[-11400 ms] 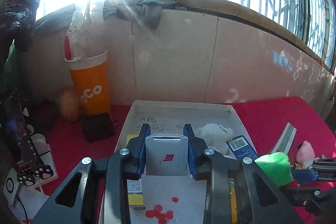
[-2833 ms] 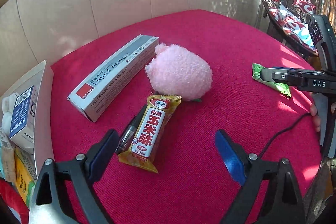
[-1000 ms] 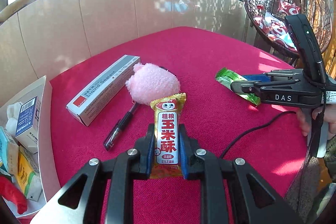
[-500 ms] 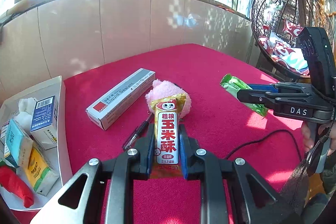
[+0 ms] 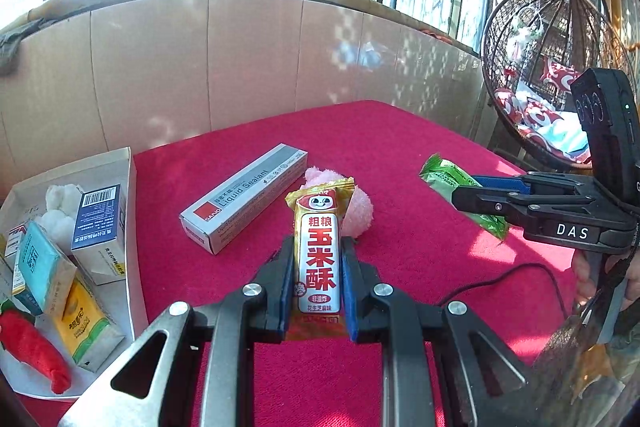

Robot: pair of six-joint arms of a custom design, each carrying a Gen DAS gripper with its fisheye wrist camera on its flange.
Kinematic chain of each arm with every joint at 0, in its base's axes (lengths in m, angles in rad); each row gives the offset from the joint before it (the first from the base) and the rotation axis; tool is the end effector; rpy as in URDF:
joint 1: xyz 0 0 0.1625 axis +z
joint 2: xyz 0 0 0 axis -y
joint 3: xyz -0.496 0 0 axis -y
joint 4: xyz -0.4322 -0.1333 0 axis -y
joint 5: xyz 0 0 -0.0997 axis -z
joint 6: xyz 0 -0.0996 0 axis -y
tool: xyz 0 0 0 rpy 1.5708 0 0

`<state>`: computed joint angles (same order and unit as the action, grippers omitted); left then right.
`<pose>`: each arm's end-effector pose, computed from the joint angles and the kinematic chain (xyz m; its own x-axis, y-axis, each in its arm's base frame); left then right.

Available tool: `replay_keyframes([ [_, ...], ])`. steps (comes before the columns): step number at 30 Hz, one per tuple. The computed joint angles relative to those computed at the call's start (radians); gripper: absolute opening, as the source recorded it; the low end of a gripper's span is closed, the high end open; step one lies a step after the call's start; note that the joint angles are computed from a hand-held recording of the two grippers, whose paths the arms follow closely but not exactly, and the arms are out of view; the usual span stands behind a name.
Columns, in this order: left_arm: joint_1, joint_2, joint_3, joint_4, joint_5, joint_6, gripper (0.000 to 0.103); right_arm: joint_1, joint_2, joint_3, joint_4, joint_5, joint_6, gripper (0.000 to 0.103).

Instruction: Organize objects

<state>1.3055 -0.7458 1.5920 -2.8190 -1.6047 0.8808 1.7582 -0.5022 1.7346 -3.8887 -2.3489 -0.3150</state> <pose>-0.0795 -0.7882 0.1229 -0.4256 0.8599 -0.2819 0.8947 0.3533 -0.2731 0.1904 -0.6636 0.0487 -0.7484 0.3118 0.5854 -0.3353 0.5836 -0.7396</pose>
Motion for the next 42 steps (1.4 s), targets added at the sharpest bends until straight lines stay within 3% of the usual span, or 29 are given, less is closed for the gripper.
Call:
replay_keyframes([
  [18, 0.033, -0.02, -0.041, -0.05, -0.077, -0.081, 0.02, 0.077, 0.065, -0.189, 0.131, 0.032, -0.124, 0.036],
  [31, 0.081, -0.008, -0.124, -0.104, -0.1, -0.176, 0.02, 0.09, 0.118, -0.327, 0.314, 0.06, -0.094, 0.036],
  [36, 0.096, 0.033, -0.193, -0.218, -0.075, -0.168, 0.02, 0.093, 0.141, -0.393, 0.393, 0.062, -0.086, 0.036],
  [42, 0.123, 0.105, -0.344, -0.226, -0.064, -0.216, 0.02, 0.108, 0.188, -0.52, 0.494, 0.061, -0.104, 0.036],
])
